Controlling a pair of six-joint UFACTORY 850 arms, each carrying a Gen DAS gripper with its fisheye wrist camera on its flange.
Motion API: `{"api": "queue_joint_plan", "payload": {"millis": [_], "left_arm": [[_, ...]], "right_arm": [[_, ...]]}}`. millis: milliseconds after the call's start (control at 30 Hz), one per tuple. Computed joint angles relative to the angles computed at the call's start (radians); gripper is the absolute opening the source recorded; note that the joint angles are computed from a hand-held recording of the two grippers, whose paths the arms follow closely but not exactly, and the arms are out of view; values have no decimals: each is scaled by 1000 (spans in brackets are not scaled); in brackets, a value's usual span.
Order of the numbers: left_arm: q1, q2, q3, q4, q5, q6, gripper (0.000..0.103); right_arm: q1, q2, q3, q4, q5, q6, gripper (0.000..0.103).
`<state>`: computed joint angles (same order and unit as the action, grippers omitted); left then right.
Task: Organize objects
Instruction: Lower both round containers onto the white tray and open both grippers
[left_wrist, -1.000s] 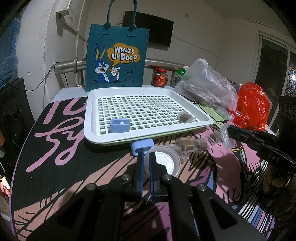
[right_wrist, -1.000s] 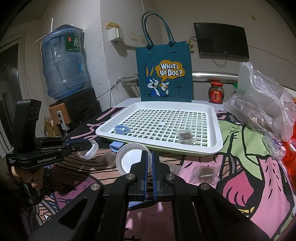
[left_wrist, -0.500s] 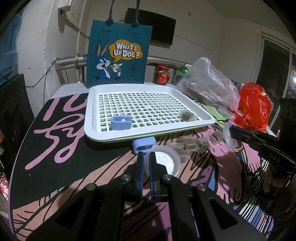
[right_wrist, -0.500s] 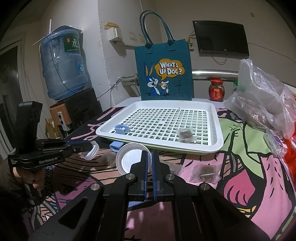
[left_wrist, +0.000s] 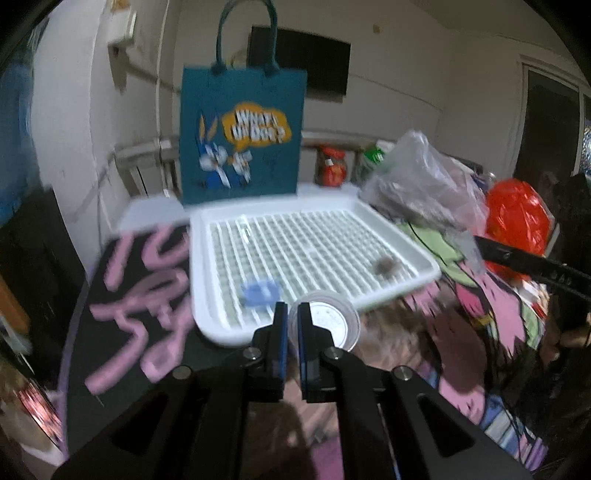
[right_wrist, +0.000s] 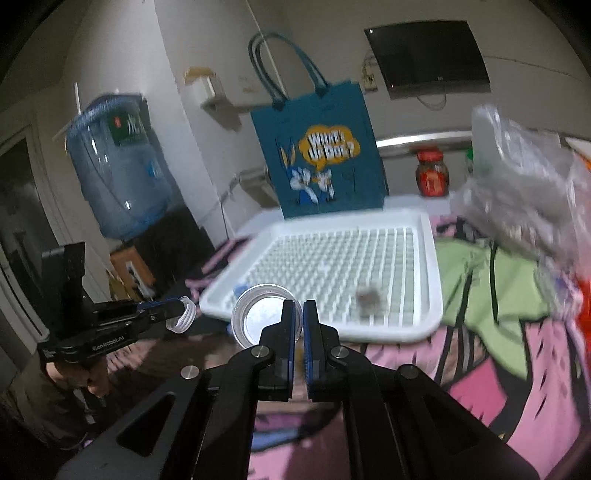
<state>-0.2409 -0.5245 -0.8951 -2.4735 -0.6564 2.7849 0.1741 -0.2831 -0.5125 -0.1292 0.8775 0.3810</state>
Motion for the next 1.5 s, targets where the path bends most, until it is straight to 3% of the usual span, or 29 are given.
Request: {"api": "queue_joint_plan", "payload": {"millis": [133,333,600,933,1000,1033,1133,1167,1300,1500], "left_arm": [[9,-40,-106,51,47,-115,5],[-5,-149,-259,77,144,-233,5],[-35,-263,-398,117,254,-294,5],[-51,-347,-503,230,342,-425,6],[-51,-356,-514,258,347,-462,14],[-49,-357,-518,290,346,-498,31],[-40,-337,-495,292,303,-510,52],[-34,-317,-474,281,276,-503,54],[-15,-228,-375,183,173,-395,61],[1,-62,-172,-34,17,-126,72]], "right_arm": [[-35,3,-63,-80,-36,75,4],[-30,-87,-185,-90,-124,104,4],[-5,-235,-345,32,-331,-6,4],[21,-328,-451,188,-460,-196,4],[27,-338,-466,248,-479,-258,5],[27,-341,-469,253,-483,-264,8],[29,-315,-442,250,-455,-250,29],[27,-303,-431,236,-437,-235,38],[25,-164,-284,214,-244,-175,65],[49,54,-62,323,8,-234,86]]}}
